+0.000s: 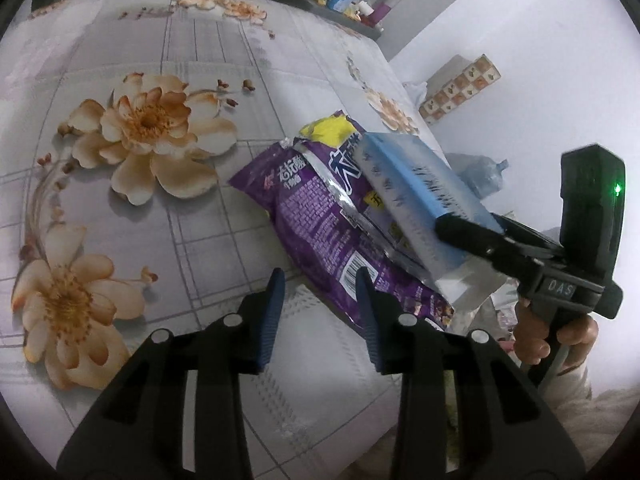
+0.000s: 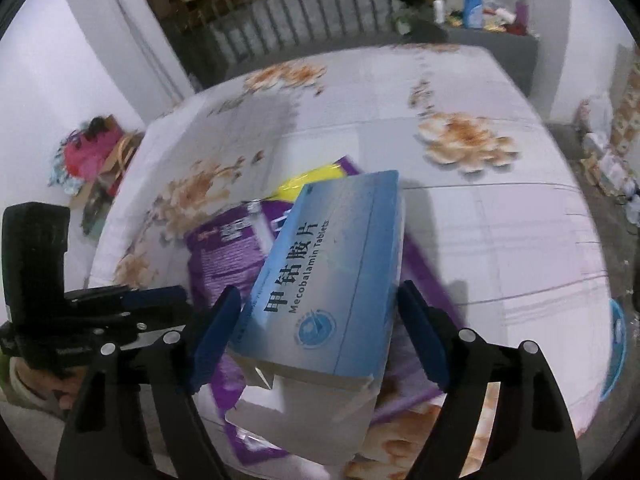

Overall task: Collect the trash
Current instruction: 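Grasp the blue tablet box with the right tool while the left tool grasps the purple snack bag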

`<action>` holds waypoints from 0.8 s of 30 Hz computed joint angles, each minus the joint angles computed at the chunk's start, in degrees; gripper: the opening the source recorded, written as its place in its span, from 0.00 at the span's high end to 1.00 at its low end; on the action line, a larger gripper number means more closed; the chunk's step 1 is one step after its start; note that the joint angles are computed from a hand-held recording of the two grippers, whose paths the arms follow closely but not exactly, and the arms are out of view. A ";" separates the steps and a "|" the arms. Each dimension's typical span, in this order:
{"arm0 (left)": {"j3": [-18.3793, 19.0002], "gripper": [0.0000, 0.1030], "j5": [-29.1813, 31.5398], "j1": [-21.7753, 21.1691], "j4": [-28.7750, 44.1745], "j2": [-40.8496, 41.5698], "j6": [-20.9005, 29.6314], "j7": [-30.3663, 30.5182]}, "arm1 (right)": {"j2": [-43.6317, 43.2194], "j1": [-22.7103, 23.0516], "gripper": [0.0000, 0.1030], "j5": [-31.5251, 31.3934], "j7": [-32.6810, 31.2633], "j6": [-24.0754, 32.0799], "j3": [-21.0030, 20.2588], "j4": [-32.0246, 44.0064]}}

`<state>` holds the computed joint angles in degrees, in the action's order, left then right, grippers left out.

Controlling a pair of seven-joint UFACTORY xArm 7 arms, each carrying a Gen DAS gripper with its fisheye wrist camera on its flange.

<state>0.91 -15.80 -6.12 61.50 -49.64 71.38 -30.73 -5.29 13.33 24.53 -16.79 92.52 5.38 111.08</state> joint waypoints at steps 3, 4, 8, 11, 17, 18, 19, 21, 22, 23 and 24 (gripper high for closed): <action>0.99 0.64 -1.92 -0.87 -0.35 0.49 0.15 -0.29 | -0.50 -0.99 0.26 0.04 -0.43 0.03 -1.00 -1.28; 1.21 0.64 -2.33 -1.02 -0.30 0.78 0.38 -0.39 | -0.74 -1.27 0.27 -0.07 -0.47 0.12 -1.19 -2.03; 1.63 0.63 -3.90 -1.31 -0.79 1.51 -0.90 -0.57 | -2.25 -1.82 0.27 2.27 -0.85 -0.67 -1.87 -6.16; 2.65 0.63 -6.41 -1.69 -2.24 1.96 -3.77 -0.85 | -2.64 -2.14 0.27 4.90 -0.96 -0.86 -2.61 -7.98; 4.55 0.64 -12.47 -4.05 -5.40 2.33 -10.68 0.24 | -3.05 -3.08 0.28 9.08 -0.65 -0.73 -3.79 -9.88; 4.83 0.64 -13.65 -4.67 -5.81 2.39 -12.12 0.71 | -3.20 -3.23 0.28 9.80 -0.67 -0.90 -3.98 -10.39; 5.15 0.64 -15.27 -5.56 -6.38 2.41 -14.29 1.53 | -3.41 -3.36 0.28 10.43 -0.77 -1.13 -4.14 -10.88; 5.30 0.64 -16.27 -6.47 -6.47 2.84 -16.16 2.50 | -3.57 -3.58 0.28 11.44 -0.78 -1.28 -4.43 -11.39; 5.15 0.64 -16.00 -6.62 -6.09 3.41 -16.30 2.73 | -3.60 -3.69 0.28 11.91 -0.67 -1.27 -4.56 -11.53; 4.93 0.64 -15.50 -6.54 -5.79 3.72 -15.93 2.62 | -3.58 -3.81 0.28 12.51 -0.58 -1.26 -4.73 -11.70; 4.80 0.64 -15.02 -6.49 -5.32 4.35 -15.44 2.53 | -3.51 -3.97 0.28 13.32 -0.46 -1.15 -4.99 -11.83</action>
